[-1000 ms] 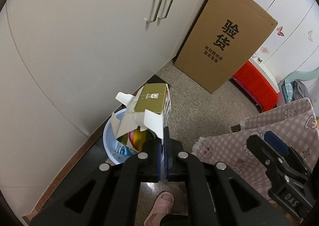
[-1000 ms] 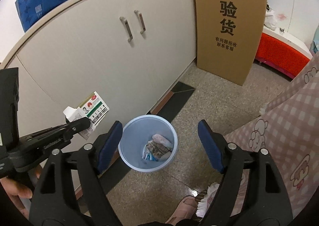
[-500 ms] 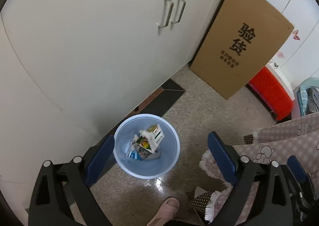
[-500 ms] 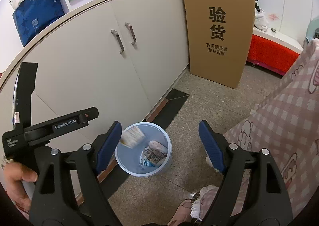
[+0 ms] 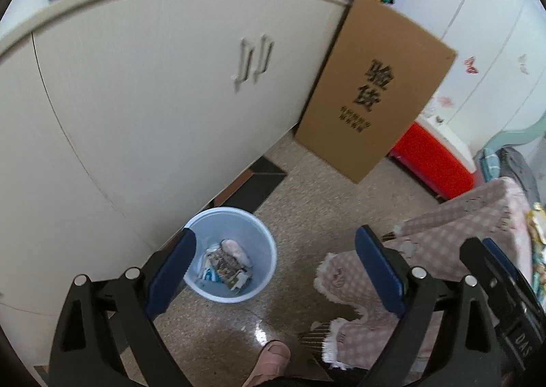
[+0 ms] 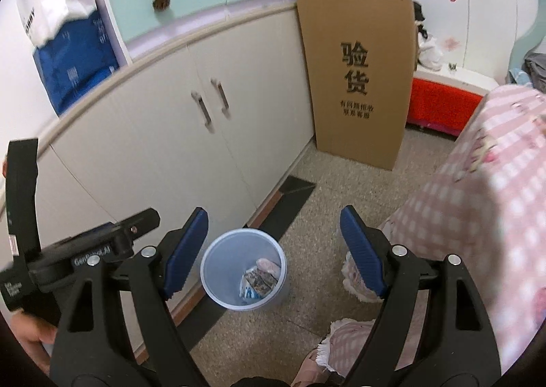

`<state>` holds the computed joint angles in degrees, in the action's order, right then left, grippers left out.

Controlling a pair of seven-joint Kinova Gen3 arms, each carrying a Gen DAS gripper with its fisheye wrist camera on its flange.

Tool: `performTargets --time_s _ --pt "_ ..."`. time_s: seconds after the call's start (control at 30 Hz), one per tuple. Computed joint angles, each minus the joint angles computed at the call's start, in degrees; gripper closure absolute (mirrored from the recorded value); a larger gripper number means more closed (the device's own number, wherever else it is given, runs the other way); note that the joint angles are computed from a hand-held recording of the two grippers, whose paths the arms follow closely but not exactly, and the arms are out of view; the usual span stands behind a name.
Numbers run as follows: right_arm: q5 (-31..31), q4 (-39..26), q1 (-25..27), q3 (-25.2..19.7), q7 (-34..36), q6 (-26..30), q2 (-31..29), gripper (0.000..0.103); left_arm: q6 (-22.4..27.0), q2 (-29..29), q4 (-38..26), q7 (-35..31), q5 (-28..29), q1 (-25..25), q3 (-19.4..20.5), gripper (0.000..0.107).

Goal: Collect trash
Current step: 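Return both tools to the table over the snack wrappers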

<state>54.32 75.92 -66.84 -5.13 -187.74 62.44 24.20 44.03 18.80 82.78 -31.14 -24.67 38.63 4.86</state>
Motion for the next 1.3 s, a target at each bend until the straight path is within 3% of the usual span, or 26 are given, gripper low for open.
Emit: performTargets --time_s 0.13,0.37,0.6,0.73,0.87,0.97,1.03,1.13,1.2,1.27,1.3 --pt "3.4 2.73 -2.81 -0.53 -3.19 4.27 -3.89 0.023 0.71 -2.21 -0.73 2.34 -2.9 3.14 0.63 0.015" --pt "7.81 9.18 -4.94 -5.43 -10.72 15.1 -10.87 0.023 3.34 -2.18 -6.21 2.43 -7.66 9.2 3.85 0.015" --pt "3.77 18.02 -3.69 -11.29 -18.88 25.85 -18.52 0.023 6.98 3.24 -15.83 -1.45 -8.12 15.93 4.15 0.015" --pt "-2.19 23.11 -0.46 -13.88 -23.8 25.79 -22.11 0.023 10.01 7.79 -23.05 -3.85 -7.75 20.36 2.85 0.015" --pt "-7.61 27.39 4.29 -15.01 -24.2 19.78 -25.68 0.023 12.46 11.14 -28.27 -6.8 -6.3 23.26 1.23 0.015" --pt "-9.86 26.59 7.46 -15.73 -20.44 19.36 -25.57 0.032 14.11 12.99 -31.18 -8.76 -5.02 24.38 0.18 0.015" --pt "-11.12 27.04 9.56 -16.17 -18.76 17.08 -26.15 0.05 14.7 13.76 -32.43 -9.58 -4.25 24.98 -0.45 0.015" --pt "-12.06 27.43 11.97 -17.53 -14.93 15.56 -27.11 0.061 15.47 14.66 -34.07 -10.61 -3.33 25.6 -1.15 0.015" --pt "-12.71 27.87 13.38 -18.68 -13.62 15.29 -27.7 0.086 16.02 15.26 -35.18 -11.45 -2.62 25.72 -1.4 0.015" --pt "-13.81 29.53 14.92 -19.61 -12.97 13.98 -29.5 0.097 16.65 16.31 -37.0 -12.66 -1.78 25.92 -1.34 0.015" --pt "-14.12 30.69 15.62 -20.15 -13.47 12.91 -30.73 0.097 17.17 17.05 -38.34 -13.31 -1.41 26.17 -1.38 0.015"
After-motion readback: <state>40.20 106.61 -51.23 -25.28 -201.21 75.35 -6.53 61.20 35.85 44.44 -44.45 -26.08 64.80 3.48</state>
